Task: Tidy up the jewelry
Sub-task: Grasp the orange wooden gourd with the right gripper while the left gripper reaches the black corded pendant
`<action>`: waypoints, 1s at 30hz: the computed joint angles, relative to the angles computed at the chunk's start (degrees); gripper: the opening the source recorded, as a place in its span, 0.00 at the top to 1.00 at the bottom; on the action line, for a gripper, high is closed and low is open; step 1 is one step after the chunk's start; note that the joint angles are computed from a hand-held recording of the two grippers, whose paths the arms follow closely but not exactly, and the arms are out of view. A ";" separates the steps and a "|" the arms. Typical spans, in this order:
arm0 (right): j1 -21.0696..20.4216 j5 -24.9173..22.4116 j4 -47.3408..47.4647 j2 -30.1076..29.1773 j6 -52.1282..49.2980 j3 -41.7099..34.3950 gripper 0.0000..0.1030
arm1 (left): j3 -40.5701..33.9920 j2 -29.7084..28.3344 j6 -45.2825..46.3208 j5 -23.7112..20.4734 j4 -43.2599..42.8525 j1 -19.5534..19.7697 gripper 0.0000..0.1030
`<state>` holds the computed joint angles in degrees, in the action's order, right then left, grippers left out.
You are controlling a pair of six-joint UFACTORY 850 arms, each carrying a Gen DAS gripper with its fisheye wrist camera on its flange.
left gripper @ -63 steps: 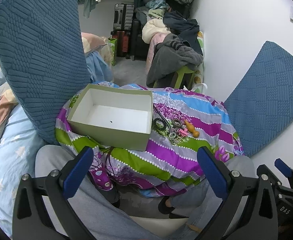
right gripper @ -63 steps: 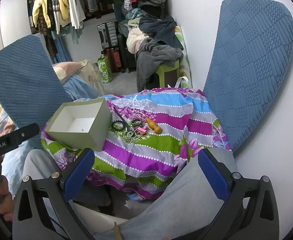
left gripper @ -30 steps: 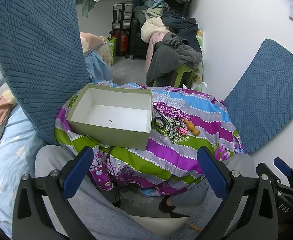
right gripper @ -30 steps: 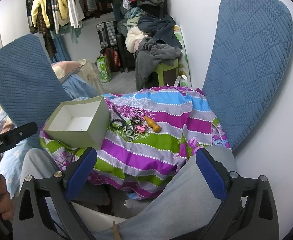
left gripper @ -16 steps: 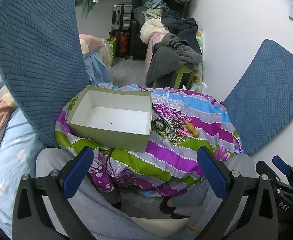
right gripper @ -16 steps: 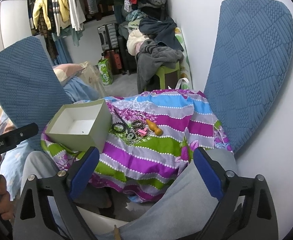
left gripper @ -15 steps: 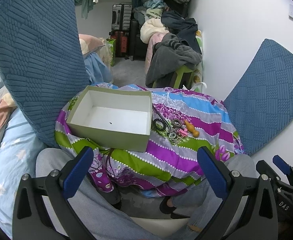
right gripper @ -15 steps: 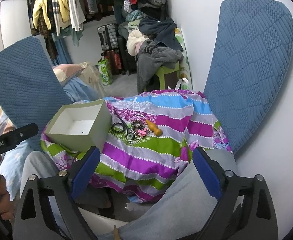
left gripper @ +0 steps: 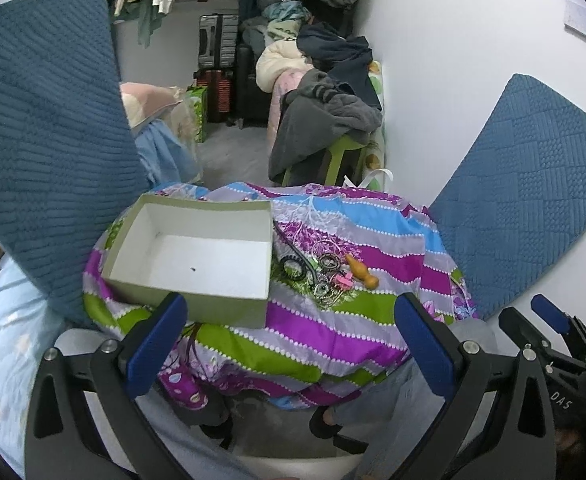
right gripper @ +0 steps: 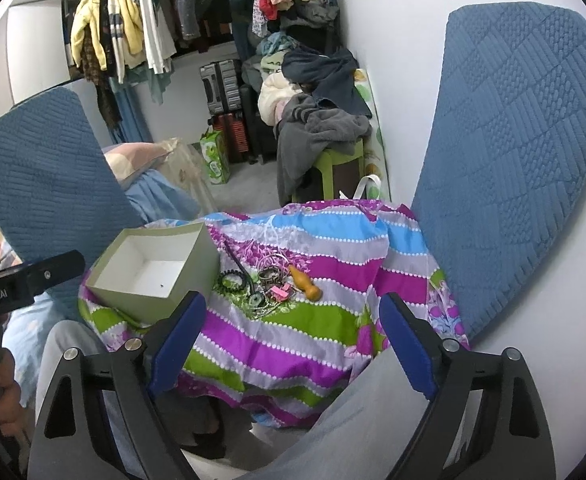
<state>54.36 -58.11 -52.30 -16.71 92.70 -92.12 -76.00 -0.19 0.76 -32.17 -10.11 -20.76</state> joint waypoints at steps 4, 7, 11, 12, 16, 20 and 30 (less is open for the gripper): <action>-2.75 4.92 0.21 -0.05 -0.13 2.82 0.34 | -2.28 -3.50 3.31 0.69 -2.65 -0.91 0.01; -4.69 8.30 -0.75 -0.28 1.76 4.94 0.35 | -3.59 -5.98 6.67 0.95 -6.42 -1.44 0.01; -7.22 13.84 -3.60 -0.51 5.45 8.38 0.35 | -5.90 -9.99 8.61 0.55 -8.80 -2.99 0.06; -7.70 14.41 -3.17 -0.86 4.78 8.48 0.35 | -6.23 -10.70 7.72 0.47 -8.32 -3.35 0.12; -9.87 18.38 -4.13 -1.87 4.25 9.85 0.35 | -8.11 -14.63 8.79 -1.09 -10.45 -4.10 0.25; -12.42 23.15 -4.16 -3.29 3.24 10.73 0.35 | -8.98 -17.76 9.39 -1.77 -12.09 -4.61 0.30; -19.50 34.74 12.35 -8.59 -12.80 9.00 0.50 | -11.28 -25.18 7.30 -0.13 -12.74 -5.09 0.49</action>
